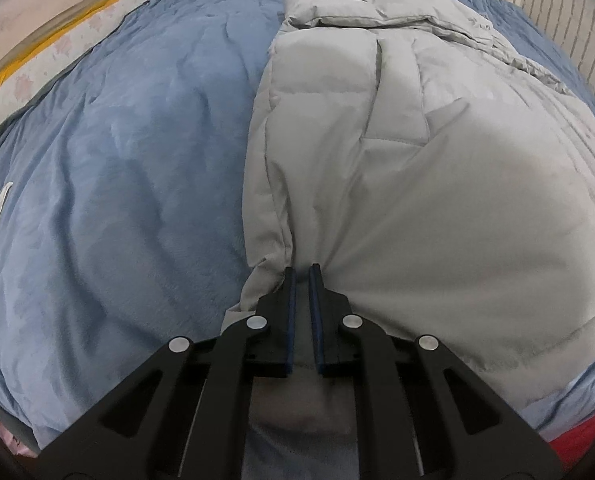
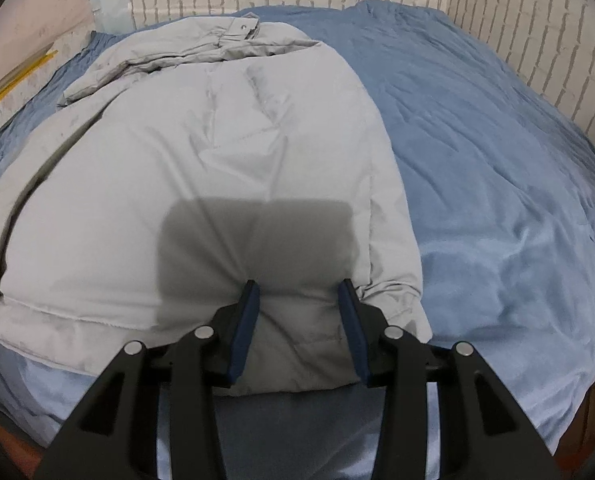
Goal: Fold large clothes
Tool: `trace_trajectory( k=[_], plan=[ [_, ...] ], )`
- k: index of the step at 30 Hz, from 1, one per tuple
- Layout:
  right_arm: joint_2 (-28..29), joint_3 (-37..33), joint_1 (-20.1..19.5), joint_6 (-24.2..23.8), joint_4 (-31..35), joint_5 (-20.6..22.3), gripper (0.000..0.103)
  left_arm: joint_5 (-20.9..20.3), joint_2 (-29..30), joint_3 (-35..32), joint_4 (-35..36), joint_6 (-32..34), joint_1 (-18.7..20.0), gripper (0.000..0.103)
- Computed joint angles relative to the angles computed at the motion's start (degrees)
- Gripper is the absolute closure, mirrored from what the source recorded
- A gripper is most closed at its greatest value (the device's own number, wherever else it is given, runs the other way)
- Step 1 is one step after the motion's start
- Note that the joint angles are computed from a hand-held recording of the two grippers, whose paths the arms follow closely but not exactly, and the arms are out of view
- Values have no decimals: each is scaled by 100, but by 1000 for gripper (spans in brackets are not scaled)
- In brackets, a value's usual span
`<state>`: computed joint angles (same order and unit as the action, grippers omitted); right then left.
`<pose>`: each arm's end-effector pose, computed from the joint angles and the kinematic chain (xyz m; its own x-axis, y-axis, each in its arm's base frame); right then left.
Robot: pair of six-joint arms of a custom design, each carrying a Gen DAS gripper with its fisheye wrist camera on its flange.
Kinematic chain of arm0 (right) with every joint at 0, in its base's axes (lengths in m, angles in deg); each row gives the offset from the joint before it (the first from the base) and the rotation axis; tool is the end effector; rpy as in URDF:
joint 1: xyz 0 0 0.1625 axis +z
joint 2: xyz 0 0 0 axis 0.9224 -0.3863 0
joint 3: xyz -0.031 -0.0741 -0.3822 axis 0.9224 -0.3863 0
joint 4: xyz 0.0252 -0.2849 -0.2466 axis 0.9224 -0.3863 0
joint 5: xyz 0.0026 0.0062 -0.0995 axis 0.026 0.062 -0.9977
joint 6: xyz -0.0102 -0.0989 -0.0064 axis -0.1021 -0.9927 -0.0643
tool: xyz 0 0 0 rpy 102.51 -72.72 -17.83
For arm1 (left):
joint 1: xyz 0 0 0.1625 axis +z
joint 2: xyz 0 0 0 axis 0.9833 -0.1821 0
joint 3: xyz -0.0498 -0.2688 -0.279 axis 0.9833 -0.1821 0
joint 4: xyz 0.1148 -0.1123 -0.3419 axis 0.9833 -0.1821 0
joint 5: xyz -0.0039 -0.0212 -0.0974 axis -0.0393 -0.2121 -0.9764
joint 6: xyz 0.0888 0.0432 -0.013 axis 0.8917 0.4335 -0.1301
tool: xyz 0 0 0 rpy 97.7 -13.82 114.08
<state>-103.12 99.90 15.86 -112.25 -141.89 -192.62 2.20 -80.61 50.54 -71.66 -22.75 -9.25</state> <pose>-0.0059 -0.7553 0.1189 -0.6732 -0.0318 0.7388 -0.4722 0.7873 -0.3964 -0.0283 -0.7155 0.1246 -0.6452 -0.1054 -0.7567 0.3216 0.8609 -0.3942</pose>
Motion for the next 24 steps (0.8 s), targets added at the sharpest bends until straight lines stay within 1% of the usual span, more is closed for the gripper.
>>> trace_trajectory(
  k=[1,2,5,6,8,9,10,12,13,14,15,16,17,18,19,20,21,24],
  plan=[
    [-15,10,5,16,19,-9,61,44,27,-28,11,0,-14,95],
    [-25,25,6,16,15,-6,61,72,-112,150,-40,25,-15,95],
    [-142,211,15,52,-139,75,60,115,-180,225,-84,-59,-78,95],
    [-209,317,7,86,-209,155,56,121,-243,296,-76,-113,-115,94],
    [-335,494,-1,166,-314,334,43,143,-352,396,-6,-236,-168,92],
    [-371,562,0,177,-385,386,39,148,-409,454,26,-309,-191,91],
    [-385,603,14,141,-456,397,33,132,-457,491,49,-372,-206,90],
    [-354,589,63,2,-555,339,28,19,-604,598,91,-484,-224,85],
    [-307,570,100,-143,-677,253,26,-77,-712,679,109,-540,-225,84],
    [-272,544,133,-244,-765,184,20,-151,-827,792,92,-576,-224,82],
    [-246,533,159,-332,-882,134,16,-228,-944,872,122,-643,-225,68],
    [-230,555,182,-434,-1070,121,12,-65,-983,916,154,-737,-245,46],
    [-230,538,207,-473,-1133,117,11,338,-981,1007,-53,-724,-310,9],
    [-247,560,218,-489,-1199,131,8,552,-987,1142,-495,-512,-376,4],
    [-275,571,224,-468,-1190,146,7,545,-1026,1220,-698,-375,-390,4],
    [-286,538,228,-452,-1150,141,6,452,-1102,1268,-660,-377,-377,3],
    [-300,523,225,-433,-1132,123,6,314,-1200,1274,-395,-542,-336,4],
    [-375,526,187,-268,-993,102,6,232,-1203,1218,-176,-733,-244,4]
  ],
)
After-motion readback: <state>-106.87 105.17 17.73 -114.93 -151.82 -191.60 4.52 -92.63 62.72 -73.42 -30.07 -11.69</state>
